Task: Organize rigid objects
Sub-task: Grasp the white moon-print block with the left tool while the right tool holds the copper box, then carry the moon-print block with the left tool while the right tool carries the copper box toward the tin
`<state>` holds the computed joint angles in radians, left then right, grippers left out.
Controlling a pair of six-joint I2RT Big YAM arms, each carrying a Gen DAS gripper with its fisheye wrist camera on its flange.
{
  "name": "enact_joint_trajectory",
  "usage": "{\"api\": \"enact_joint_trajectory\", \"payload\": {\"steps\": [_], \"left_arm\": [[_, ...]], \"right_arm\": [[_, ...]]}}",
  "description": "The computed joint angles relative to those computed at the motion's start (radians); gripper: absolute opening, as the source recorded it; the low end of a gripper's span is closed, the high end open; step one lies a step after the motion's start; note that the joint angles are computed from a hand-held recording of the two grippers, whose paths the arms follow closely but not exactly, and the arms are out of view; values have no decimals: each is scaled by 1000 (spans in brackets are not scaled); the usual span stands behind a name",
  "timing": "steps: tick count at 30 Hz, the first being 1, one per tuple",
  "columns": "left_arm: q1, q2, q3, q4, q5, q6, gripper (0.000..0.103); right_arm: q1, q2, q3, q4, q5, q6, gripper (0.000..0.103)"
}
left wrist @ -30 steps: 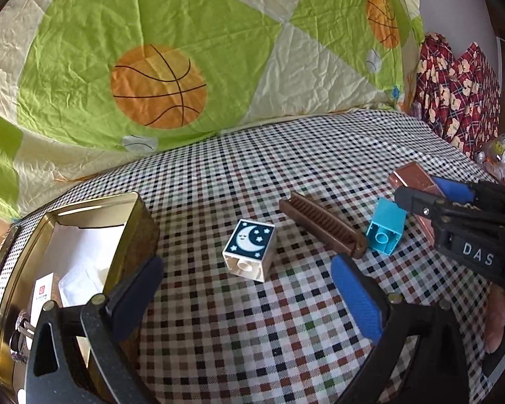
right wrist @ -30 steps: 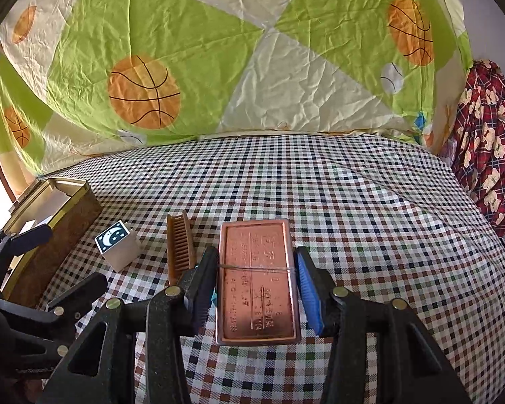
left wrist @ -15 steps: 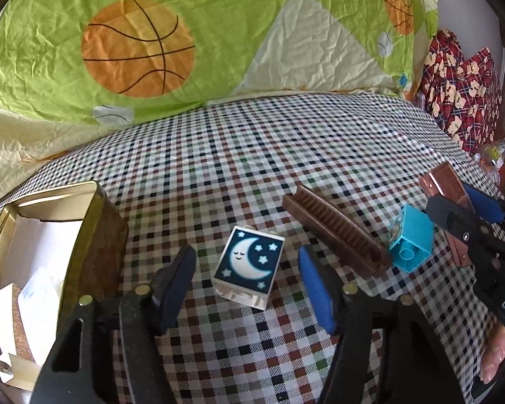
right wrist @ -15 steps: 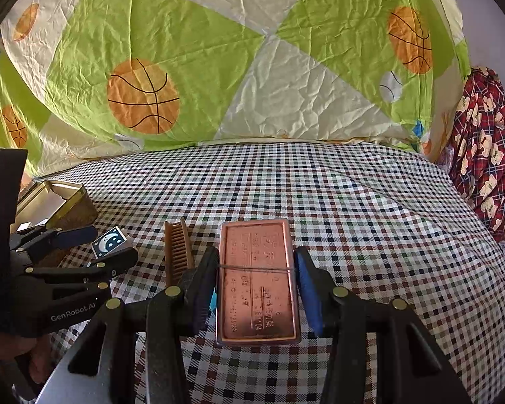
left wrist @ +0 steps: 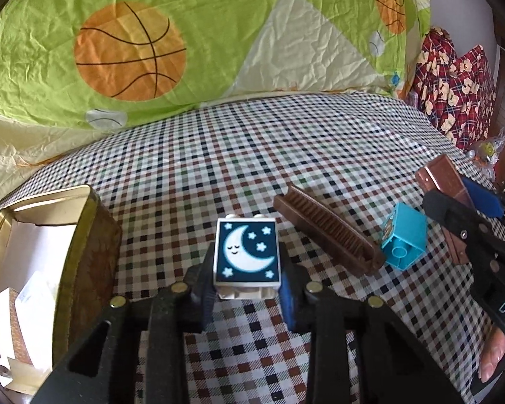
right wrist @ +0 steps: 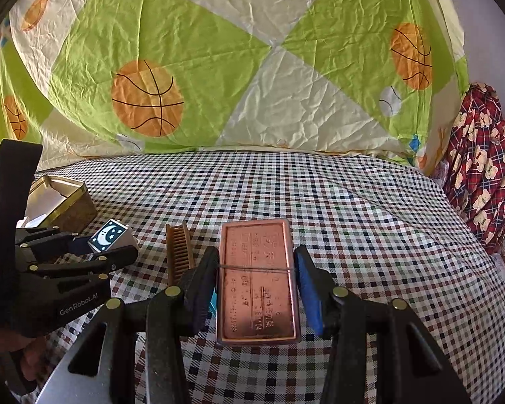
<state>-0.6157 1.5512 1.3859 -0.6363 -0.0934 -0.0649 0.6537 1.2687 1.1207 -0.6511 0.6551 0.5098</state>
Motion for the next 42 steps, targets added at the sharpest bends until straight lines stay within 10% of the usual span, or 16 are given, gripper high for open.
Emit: {"api": "enact_joint_trajectory", "payload": {"steps": [42], "left_arm": [[1,-322,-367,444,-190,-52,30]], "right_arm": [[103,-7,-10,49,99,-9,48]]}}
